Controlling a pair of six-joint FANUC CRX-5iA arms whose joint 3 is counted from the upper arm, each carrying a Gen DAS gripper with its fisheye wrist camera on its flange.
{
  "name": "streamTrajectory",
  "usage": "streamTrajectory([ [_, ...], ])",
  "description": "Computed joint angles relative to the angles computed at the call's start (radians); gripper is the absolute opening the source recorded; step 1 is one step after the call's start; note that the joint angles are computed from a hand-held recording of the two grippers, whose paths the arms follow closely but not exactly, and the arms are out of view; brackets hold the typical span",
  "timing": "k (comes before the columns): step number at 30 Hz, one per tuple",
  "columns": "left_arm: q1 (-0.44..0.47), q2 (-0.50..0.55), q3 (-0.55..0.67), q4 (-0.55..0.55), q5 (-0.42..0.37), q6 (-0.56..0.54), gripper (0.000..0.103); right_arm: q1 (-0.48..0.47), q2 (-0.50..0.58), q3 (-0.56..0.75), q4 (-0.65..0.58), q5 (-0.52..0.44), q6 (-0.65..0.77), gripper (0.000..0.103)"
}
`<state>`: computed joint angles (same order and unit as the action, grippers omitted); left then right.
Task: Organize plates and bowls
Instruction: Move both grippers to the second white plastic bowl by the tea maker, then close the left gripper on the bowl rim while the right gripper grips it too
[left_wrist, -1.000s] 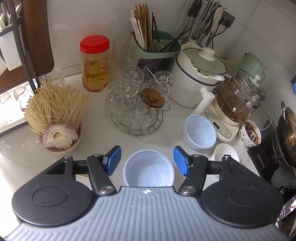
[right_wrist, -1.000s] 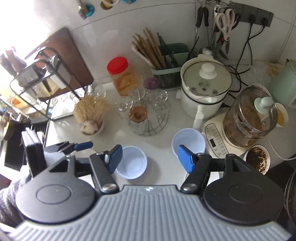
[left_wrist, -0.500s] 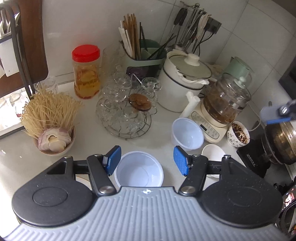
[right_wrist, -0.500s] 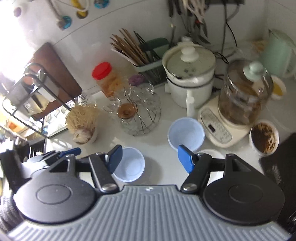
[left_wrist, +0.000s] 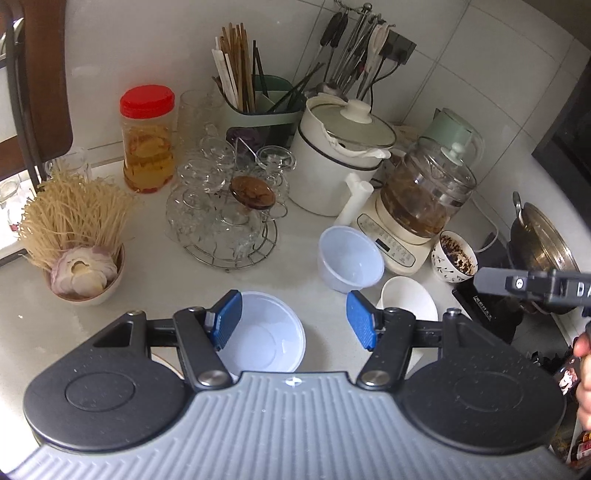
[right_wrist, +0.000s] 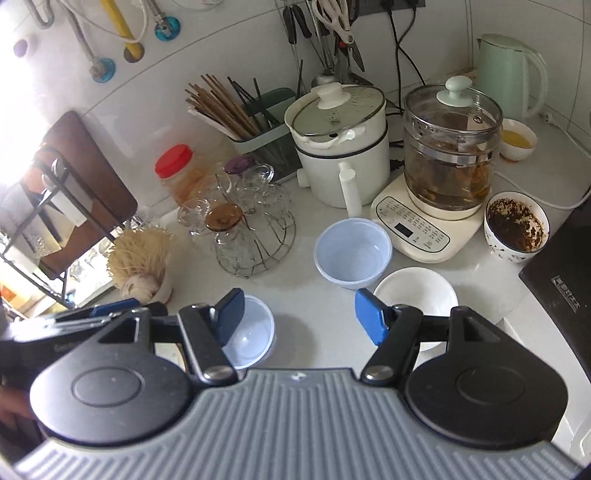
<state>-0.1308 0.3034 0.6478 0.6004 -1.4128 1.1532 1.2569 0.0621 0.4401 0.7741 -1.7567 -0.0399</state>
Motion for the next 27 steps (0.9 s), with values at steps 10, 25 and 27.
streamTrajectory([
  [10,-0.111,0.116,0.157,-0.082,0.034,0.14,0.068,-0.073,-0.145,-0.239,-0.024,0.094,-0.085,0.068],
  [25,-0.246,0.393,0.5,-0.214,-0.054,0.354,0.068,-0.277,-0.321,-0.54,-0.128,0.337,-0.142,0.068],
  [27,-0.247,0.429,0.535,-0.199,-0.074,0.368,0.067,-0.301,-0.331,-0.569,-0.132,0.397,-0.149,0.064],
])
